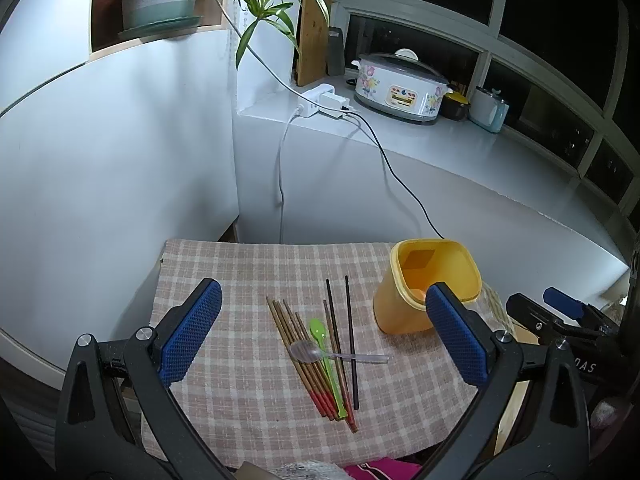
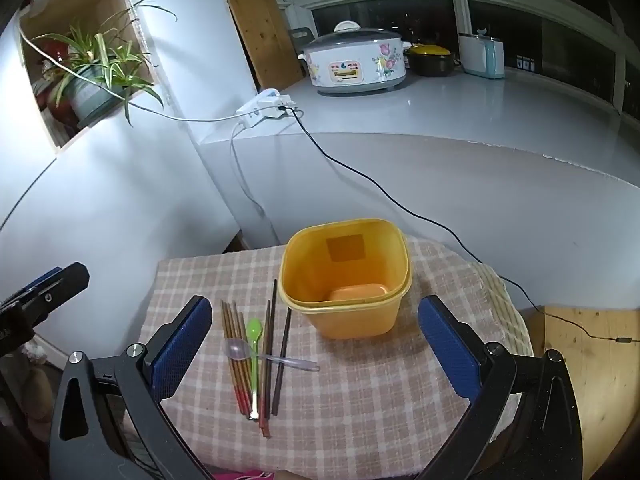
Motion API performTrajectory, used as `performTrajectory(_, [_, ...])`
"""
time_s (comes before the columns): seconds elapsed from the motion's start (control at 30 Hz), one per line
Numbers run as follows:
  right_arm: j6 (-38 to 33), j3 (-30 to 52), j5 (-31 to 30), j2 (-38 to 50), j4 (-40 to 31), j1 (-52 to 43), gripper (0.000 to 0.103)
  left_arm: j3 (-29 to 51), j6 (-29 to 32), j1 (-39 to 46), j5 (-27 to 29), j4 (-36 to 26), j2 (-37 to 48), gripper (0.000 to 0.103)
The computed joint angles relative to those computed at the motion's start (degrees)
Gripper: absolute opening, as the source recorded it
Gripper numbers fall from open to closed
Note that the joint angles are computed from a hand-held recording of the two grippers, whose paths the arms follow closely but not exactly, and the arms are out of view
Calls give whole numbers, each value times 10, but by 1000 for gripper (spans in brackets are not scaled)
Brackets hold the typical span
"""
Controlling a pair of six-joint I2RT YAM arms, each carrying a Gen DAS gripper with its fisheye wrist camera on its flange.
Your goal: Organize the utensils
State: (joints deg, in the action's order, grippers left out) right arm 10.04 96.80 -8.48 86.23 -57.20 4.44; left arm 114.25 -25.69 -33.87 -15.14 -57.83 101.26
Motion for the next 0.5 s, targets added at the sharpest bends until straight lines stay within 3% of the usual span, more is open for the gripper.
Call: performTrajectory(0.5, [5,9,-8,15,0,-2,102,19,-4,4,3,-8,9,103])
